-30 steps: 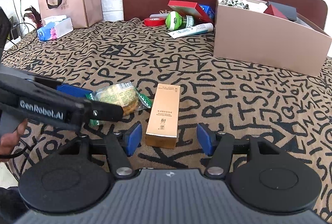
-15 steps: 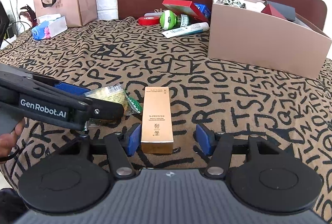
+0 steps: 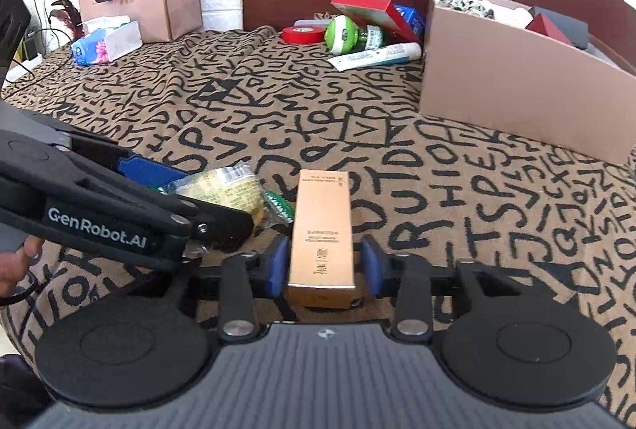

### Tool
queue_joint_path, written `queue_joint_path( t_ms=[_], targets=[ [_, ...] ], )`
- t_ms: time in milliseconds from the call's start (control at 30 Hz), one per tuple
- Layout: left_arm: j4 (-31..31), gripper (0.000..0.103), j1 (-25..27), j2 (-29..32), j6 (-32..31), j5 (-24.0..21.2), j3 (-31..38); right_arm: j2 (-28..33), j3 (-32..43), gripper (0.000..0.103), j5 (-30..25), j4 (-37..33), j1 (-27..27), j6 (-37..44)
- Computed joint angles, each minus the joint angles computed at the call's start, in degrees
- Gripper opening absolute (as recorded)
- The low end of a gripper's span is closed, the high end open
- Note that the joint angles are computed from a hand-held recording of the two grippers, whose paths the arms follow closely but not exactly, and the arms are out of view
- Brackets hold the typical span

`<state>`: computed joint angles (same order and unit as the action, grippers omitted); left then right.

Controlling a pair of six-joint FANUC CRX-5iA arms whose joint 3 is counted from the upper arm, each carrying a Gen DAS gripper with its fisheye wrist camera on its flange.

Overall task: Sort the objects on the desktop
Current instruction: 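Lift the snack packet with the left gripper while the right gripper carries the gold box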

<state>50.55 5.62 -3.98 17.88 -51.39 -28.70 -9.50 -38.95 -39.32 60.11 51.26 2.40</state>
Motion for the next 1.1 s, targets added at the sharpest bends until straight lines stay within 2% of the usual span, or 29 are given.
queue_joint_path(
  t_ms=[100, 167, 200, 433, 600, 633, 667, 700, 733, 800, 833, 900, 1000, 1100],
  targets=[
    [0.04, 0.078, 0.04, -0.10, -0.03, 0.02, -0.12, 0.09, 0.06, 0.035, 0.03, -0.12, 0.06, 0.58],
    [-0.26, 0.072, 0.08, -0.22, 0.50, -0.34, -0.04, -0.38, -0.19, 0.035, 0.42, -0.59, -0.03, 0.90],
    [-0.43, 0.063, 0.14, -0.32, 0.73, -0.49, 0.05, -0.60, -0.27, 0.035, 0.40, -0.83, 0.02, 0.94],
    [-1.39, 0.060, 0.44, -0.67, 2.96, -2.39, 1.07, -3.94, -2.13, 0.034, -0.48, -1.66, 0.37, -2.58],
    [0.64, 0.056, 0.69, -1.41, 3.72, -2.81, 0.99, -5.81, -3.08, 0.034, -1.60, -0.15, 0.44, -4.08],
    [1.27, 0.050, 0.77, -1.60, 3.61, -2.94, 0.97, -6.26, -3.31, 0.034, -1.53, 0.24, 0.33, -4.30],
    [1.98, 0.039, 0.87, -1.73, 3.31, -3.12, 1.00, -6.60, -3.44, 0.034, -1.51, 0.71, 0.24, -4.52],
    [2.02, 0.035, 1.00, -1.64, 3.48, -3.64, 1.38, -6.86, -3.57, 0.034, -1.49, 1.30, 0.14, -4.80],
    [1.85, 0.045, 0.98, -1.59, 3.86, -3.65, 1.69, -7.11, -3.66, 0.034, -1.54, 1.87, 0.05, -4.99],
    [0.24, 0.055, 0.03, -2.50, 3.70, -0.39, 1.31, -7.37, -3.76, 0.034, -1.35, 2.75, -0.22, -5.20],
    [-0.92, 0.065, -0.42, -2.58, 2.78, 0.50, 1.33, -7.39, -3.80, 0.034, -1.30, 3.04, -0.34, -5.31],
    [-2.92, 0.076, -0.98, -2.17, 2.53, 0.58, 1.75, -7.24, -3.80, 0.034, -1.09, 2.71, -0.45, -5.13],
    [-4.26, 0.081, -1.70, -1.41, 2.58, -0.07, 2.24, -6.89, -3.70, 0.034, -0.79, 1.37, -0.40, -4.80],
    [-6.07, 0.081, -2.75, -0.43, 4.39, 0.38, 2.95, -6.60, -3.57, 0.034, -0.77, 0.09, -0.21, -4.53]
  ],
)
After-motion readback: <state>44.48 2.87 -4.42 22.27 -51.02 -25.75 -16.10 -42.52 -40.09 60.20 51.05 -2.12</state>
